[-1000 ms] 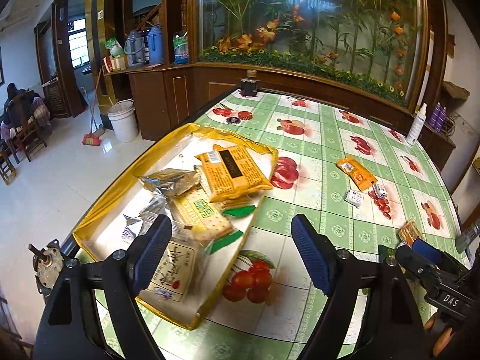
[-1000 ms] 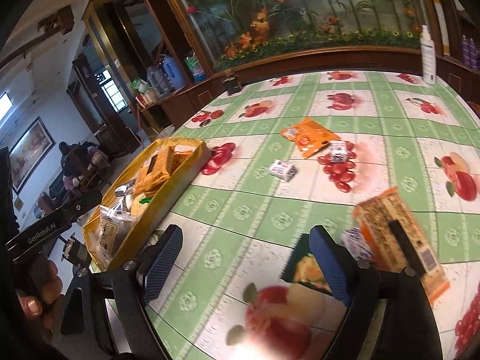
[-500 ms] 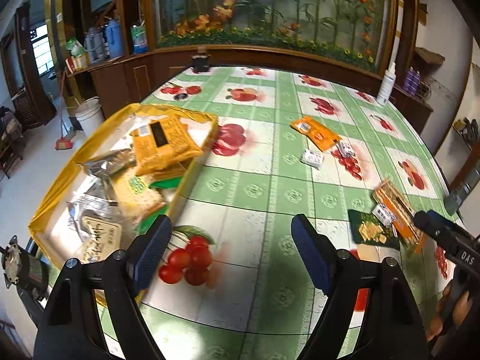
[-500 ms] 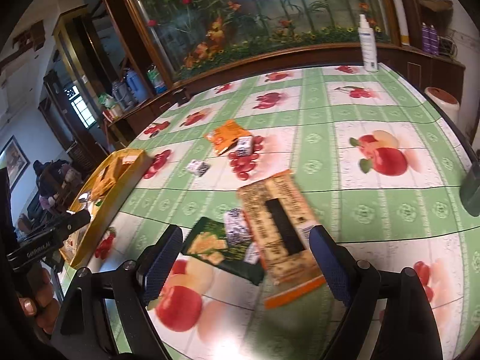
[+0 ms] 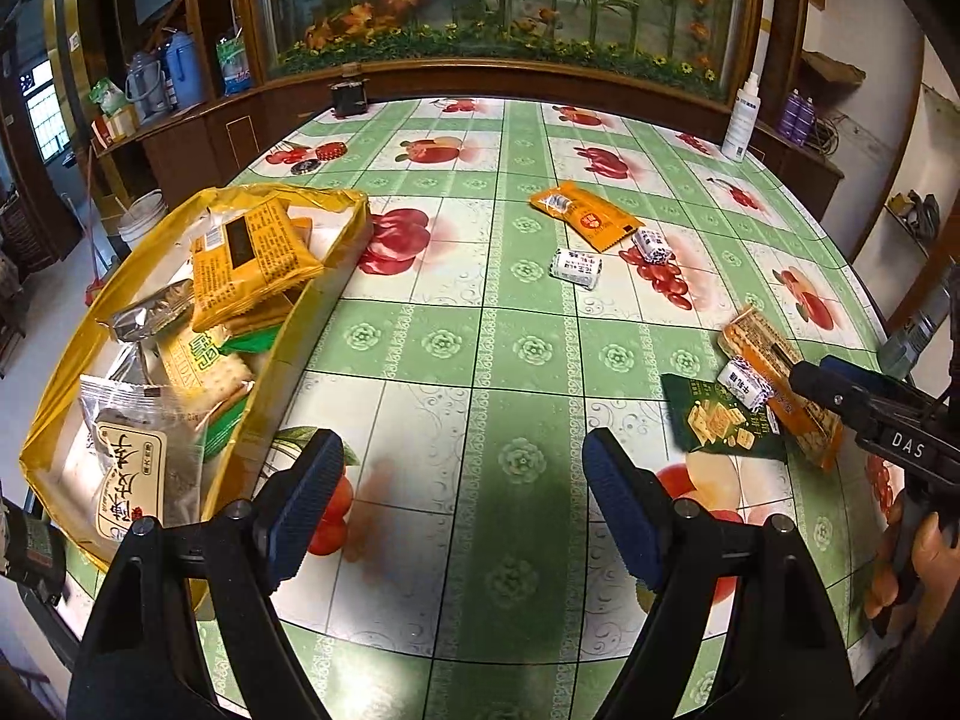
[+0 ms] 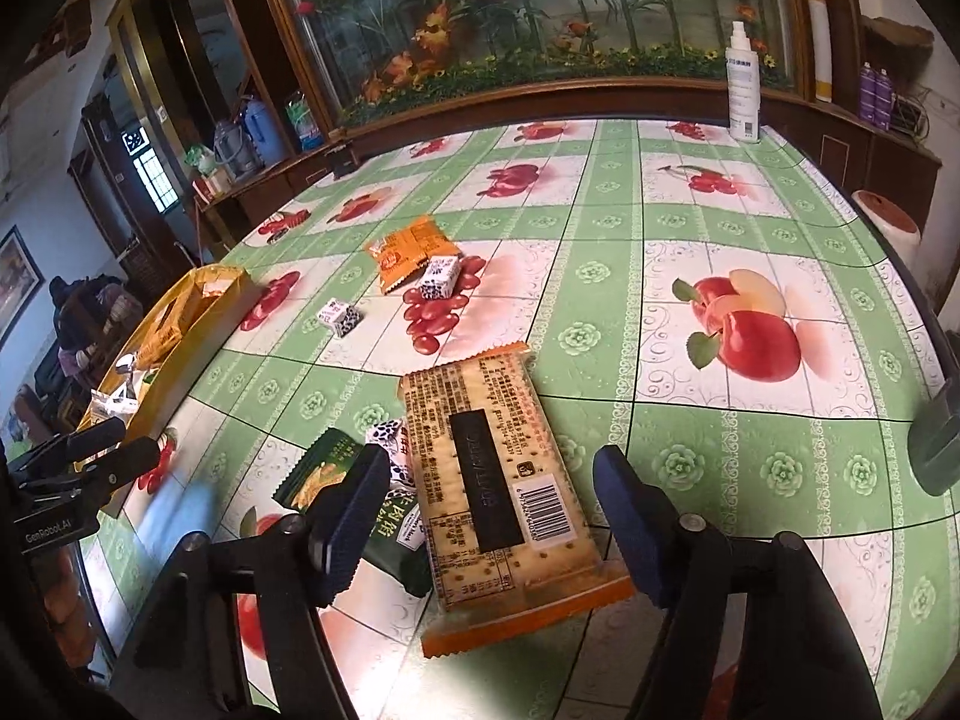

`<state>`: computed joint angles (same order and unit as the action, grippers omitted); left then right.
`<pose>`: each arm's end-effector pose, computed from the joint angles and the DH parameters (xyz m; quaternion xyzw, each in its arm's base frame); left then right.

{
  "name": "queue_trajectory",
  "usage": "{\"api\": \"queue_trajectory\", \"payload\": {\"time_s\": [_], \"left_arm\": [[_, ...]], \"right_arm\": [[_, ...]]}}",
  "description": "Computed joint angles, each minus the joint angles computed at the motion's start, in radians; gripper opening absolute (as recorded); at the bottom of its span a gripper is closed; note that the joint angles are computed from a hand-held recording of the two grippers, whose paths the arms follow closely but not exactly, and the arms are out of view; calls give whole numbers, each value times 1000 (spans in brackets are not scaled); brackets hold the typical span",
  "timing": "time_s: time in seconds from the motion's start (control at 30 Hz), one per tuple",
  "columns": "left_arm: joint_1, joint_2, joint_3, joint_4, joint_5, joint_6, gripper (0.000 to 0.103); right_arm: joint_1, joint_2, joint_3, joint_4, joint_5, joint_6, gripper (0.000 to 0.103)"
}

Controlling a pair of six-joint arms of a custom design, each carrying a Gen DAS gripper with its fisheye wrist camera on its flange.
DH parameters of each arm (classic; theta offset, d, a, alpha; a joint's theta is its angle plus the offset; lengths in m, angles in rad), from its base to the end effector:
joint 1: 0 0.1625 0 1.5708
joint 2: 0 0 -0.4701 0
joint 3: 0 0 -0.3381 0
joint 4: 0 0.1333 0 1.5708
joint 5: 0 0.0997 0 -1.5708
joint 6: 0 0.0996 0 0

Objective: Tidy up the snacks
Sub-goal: 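Move the left tool back to the table while the right tool grips a long beige cracker pack, then grip the dark green Member's Mark packet with the left tool while the right tool holds the cracker pack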

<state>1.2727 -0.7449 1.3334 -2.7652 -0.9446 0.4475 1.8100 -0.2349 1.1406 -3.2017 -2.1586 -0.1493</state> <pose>-0.0384 -0.7777 0.2839 0.2452 0.8792 -0.2611 0.3143 0.2643 -0.7543 0.0100 0.0719 -0.8979 0.3513 0.2553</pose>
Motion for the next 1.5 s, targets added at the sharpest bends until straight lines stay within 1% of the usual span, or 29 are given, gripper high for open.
{"api": "queue_trajectory", "payload": {"time_s": [0.1, 0.2, 0.27, 0.33, 0.37, 0.4, 0.47, 0.57, 0.63, 0.73, 0.8, 0.87, 0.9, 1.0, 1.1, 1.13, 1.2, 1.33, 1.4, 1.5], "left_arm": [[2, 2, -3, 17, -5, -3, 82], [1, 5, -6, 41, -18, 1, 82], [1, 8, -13, 74, -43, 9, 82], [-1, 17, -25, 104, -80, 43, 82], [-3, 24, -35, 119, -99, 71, 82], [-5, 31, -46, 134, -118, 104, 82], [-13, 52, -75, 185, -149, 188, 82], [-23, 78, -107, 232, -192, 328, 82], [-31, 96, -129, 274, -202, 410, 82], [-34, 117, -175, 388, -234, 509, 82], [-37, 137, -211, 456, -234, 554, 82], [-44, 160, -230, 475, -207, 583, 82], [-47, 169, -240, 492, -200, 589, 82], [-48, 185, -280, 567, -227, 579, 82], [-43, 195, -321, 667, -262, 523, 82], [-41, 189, -312, 669, -274, 508, 82], [-38, 163, -257, 628, -284, 505, 81], [-42, 124, -183, 604, -289, 483, 79], [-46, 129, -184, 588, -278, 449, 79], [-51, 159, -204, 527, -248, 399, 79]], "right_arm": [[-4, 2, -14, 42, 8, -10, 72], [-12, -1, -22, 81, 38, -8, 72], [-13, 8, -45, 112, 20, -17, 72], [-20, 6, -51, 134, 39, -11, 70], [-23, 4, -53, 142, 49, -9, 67], [-23, 5, -59, 150, 49, -10, 62], [-26, 2, -62, 166, 58, -7, 57], [-29, -5, -51, 166, 72, -7, 57], [-31, -10, -41, 164, 75, -7, 57], [-30, -14, -38, 172, 74, -13, 57], [-29, -15, -41, 185, 67, -21, 56], [-26, -16, -40, 193, 53, -26, 56], [-25, -18, -37, 192, 43, -25, 56], [-27, -34, -2, 166, 25, -9, 56], [-32, -60, 50, 128, 20, 16, 56], [-34, -68, 68, 115, 18, 23, 56], [-36, -83, 102, 89, 17, 33, 56], [-44, -107, 160, 37, 35, 56, 56], [-46, -111, 170, 23, 39, 62, 56], [-44, -110, 173, 14, 34, 69, 56]]}}
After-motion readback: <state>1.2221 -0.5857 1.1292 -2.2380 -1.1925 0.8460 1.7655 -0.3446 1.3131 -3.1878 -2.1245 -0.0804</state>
